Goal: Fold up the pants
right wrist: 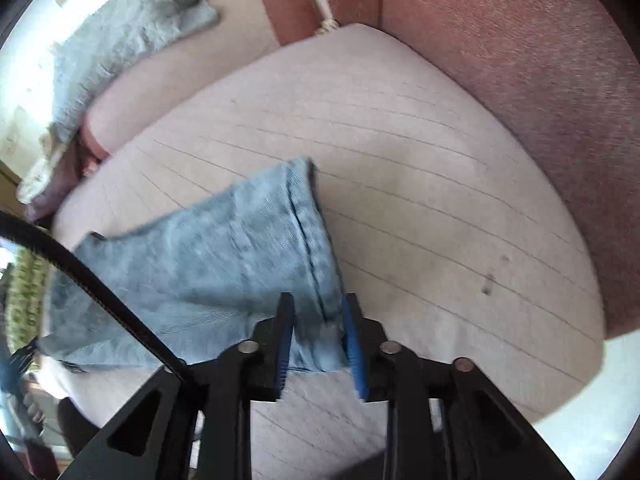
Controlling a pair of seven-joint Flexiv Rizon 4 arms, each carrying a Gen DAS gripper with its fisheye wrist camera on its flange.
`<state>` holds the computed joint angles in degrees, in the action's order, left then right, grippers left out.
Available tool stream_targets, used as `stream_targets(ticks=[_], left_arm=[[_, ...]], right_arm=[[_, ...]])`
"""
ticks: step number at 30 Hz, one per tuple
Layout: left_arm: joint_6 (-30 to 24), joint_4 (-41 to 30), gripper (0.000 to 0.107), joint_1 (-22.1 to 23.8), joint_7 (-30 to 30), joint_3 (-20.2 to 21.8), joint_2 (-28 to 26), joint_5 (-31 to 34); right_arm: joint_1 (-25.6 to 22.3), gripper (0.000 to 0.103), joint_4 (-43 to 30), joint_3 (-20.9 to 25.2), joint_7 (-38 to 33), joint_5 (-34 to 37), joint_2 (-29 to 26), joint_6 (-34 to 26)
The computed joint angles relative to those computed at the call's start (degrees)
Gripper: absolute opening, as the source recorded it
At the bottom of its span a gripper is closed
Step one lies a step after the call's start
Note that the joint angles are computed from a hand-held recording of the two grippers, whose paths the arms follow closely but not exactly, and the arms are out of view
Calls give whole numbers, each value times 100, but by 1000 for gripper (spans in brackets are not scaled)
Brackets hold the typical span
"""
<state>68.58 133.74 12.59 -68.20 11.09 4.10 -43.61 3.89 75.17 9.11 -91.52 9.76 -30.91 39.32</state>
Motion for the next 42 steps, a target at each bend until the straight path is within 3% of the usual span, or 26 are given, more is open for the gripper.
stream_targets(ticks=[1,3,6,9,11,13,14,17,20,22,24,26,27,30,34,36,39,42], left_arm=[[53,60,26,10,-60,22,71,43],[172,175,26,166,-587,98,285,755],[77,247,26,449,-1227,211,588,1619],[54,183,26,560,-1579,206,748,2128],[111,99,28,419,-1569,171,687,2014],[178,-33,35,280,-1563,73,529,1957],[185,-134,35,227,-1603,-2,421,2003],[268,-421,35,-33,-1411,-181,8,1743],[239,-734,35,-233,-1060,-364,-447,1350],[173,-989,35,-253,-1189,-429,-741,1622],[12,-1342,35,-275,-1752,-372,-1066,2407],[-61,-1425,35,-249,-1838,-402,-1200,2447],[-70,-1473,35,-252,-1958,-396,-1274,2516],[89,-1395,36,-205,-2028,-450,-1352,2362],[138,-1363,36,-178,-1986,-486,-1373,2249],[7,-1461,36,-219,-2210,-405,-1369,2464],[-160,-1688,36,-382,-3021,-160,-1267,3336],[-248,-1832,37,-520,-3806,-40,-1032,4233]], right_arm=[[18,34,6,-30,41,-44,11,-16],[11,40,96,-64,135,-36,104,165],[132,40,402,-154,280,-247,315,842],[121,40,441,39,129,-137,402,1186],[70,40,234,278,-109,142,315,1060],[269,43,121,191,-53,-14,189,1046],[497,45,166,-26,178,-346,119,1202],[894,66,191,-521,806,-1206,-177,1618],[1017,67,-45,-695,1084,-1842,-561,1531],[760,18,-372,-304,698,-1633,-743,1075],[793,18,-509,-325,697,-1667,-824,1065],[772,18,-660,-335,783,-1621,-892,1075],[788,22,-755,-380,877,-1640,-947,988],[1015,48,-876,-825,1332,-2154,-1147,860],[936,52,1,-799,1804,-2149,-614,1922],[791,53,685,-514,1739,-1958,-167,2778],[490,63,1152,91,1320,-1482,154,3129],[390,63,1457,452,961,-1056,256,3284]])
